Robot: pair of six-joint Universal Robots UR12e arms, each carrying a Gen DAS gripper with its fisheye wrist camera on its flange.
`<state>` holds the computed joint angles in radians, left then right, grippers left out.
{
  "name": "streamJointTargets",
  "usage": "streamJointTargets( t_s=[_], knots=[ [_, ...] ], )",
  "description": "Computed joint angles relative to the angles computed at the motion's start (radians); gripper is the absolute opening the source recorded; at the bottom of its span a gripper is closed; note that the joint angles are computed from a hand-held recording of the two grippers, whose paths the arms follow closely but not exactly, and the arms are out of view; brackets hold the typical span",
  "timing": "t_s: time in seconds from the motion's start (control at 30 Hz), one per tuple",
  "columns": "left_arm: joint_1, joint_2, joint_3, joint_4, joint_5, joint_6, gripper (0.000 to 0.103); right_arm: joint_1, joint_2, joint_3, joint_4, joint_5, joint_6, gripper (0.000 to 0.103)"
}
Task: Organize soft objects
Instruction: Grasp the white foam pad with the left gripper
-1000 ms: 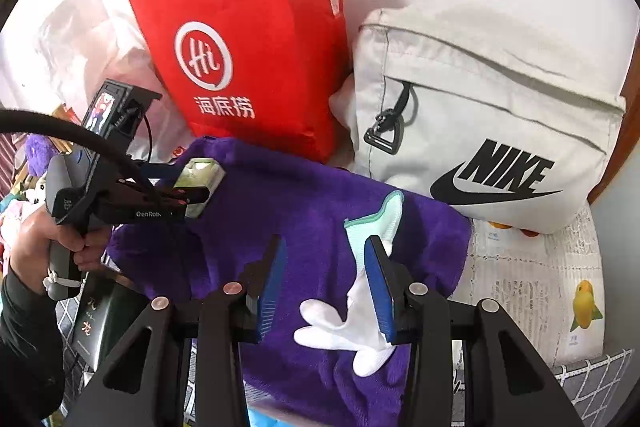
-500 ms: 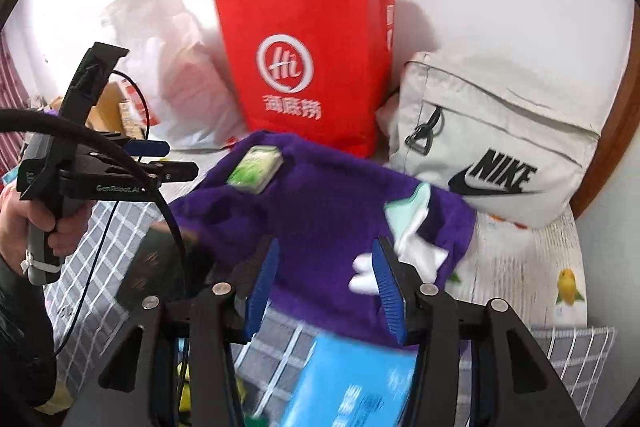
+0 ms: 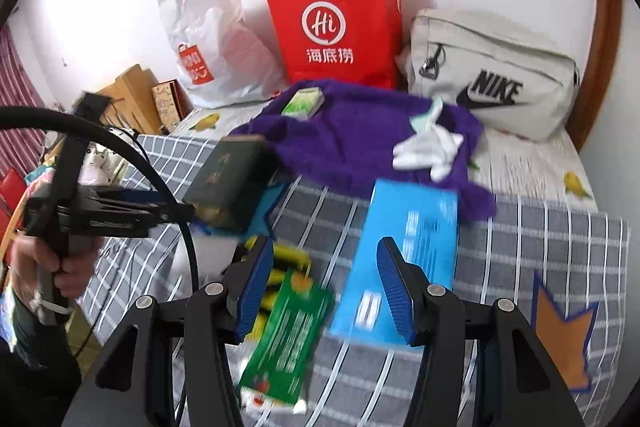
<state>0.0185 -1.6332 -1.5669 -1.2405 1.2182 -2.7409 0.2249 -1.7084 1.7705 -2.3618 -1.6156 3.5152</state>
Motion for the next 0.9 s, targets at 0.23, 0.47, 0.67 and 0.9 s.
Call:
streamJointTargets(
  t_s=[0.23,0.47,0.67,0.9],
  knots=[
    [-0.031,-0.007,-0.023,0.012,0.039,-0.078,0.073,0.013,-0.060,0.064,-0.016,-0.002,0.061,0.054],
    [-0.072,-0.027,-0.020,0.029,0.135,-0.147,0.082,-0.003,-0.098,0.120,-0.033,0.024,0.125,0.054],
    [-0.105,-0.049,0.000,0.013,0.222,-0.183,0.085,-0.014,-0.099,0.137,-0.049,0.067,0.145,0.054],
    [-0.108,-0.043,-0.017,0.043,0.226,-0.151,0.082,0.002,-0.086,0.135,-0.063,0.098,0.127,0.054]
  ],
)
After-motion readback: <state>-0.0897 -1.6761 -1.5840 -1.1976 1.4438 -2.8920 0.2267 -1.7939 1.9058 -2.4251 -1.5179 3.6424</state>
